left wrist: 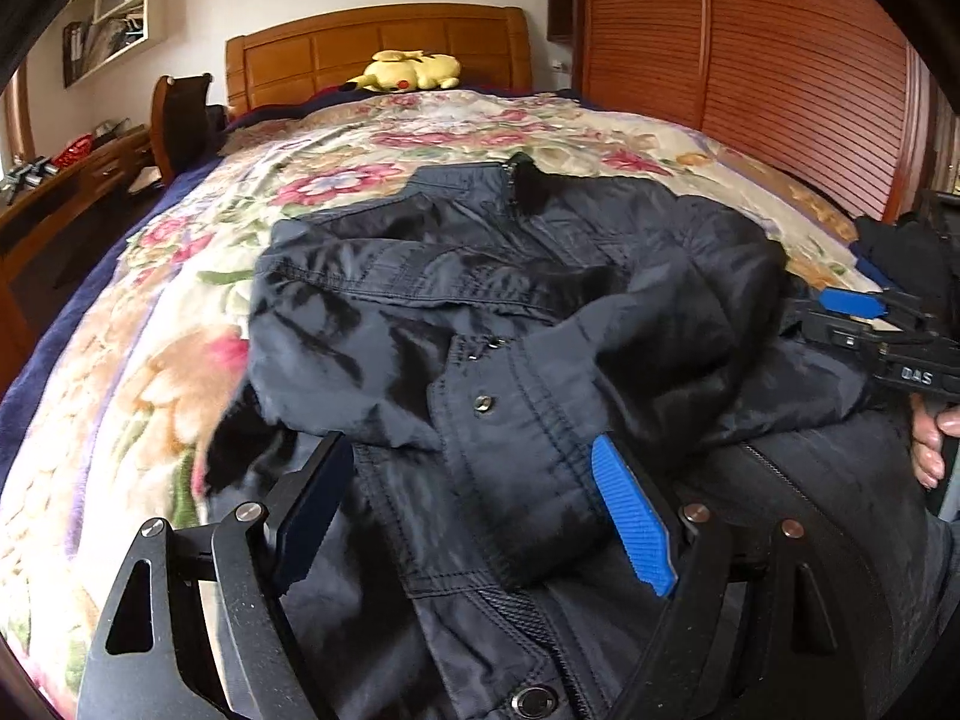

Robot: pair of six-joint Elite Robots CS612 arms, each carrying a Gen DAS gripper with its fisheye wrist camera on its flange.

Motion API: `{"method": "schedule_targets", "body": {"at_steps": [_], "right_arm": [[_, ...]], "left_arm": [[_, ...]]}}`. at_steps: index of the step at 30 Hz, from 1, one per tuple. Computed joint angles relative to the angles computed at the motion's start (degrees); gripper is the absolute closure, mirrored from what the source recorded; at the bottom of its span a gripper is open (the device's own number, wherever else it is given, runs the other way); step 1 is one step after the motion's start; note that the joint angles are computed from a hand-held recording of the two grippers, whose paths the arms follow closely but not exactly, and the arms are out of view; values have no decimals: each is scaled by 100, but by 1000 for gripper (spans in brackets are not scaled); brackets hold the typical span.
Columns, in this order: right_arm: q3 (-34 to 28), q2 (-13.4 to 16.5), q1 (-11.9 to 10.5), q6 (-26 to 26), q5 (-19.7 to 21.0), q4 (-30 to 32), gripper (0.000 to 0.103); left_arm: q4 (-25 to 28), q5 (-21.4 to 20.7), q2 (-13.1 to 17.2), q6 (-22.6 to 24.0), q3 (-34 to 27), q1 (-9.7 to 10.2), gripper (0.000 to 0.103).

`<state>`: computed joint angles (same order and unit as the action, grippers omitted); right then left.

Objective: Fold large clothes
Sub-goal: 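Grasp the jacket hem with the left tool and lift it toward the collar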

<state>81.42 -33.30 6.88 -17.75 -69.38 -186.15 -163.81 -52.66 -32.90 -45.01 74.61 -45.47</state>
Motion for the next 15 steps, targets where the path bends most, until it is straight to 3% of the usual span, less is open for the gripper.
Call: {"method": "schedule_targets", "body": {"at_steps": [6,15], "right_arm": [[-78,35,-13,40,27,169,37],[-143,64,-19,-56,-9,260,37]], "left_arm": [[-159,-495,53,169,-53,53,34],[84,-833,139,166,-221,105,39]]}}
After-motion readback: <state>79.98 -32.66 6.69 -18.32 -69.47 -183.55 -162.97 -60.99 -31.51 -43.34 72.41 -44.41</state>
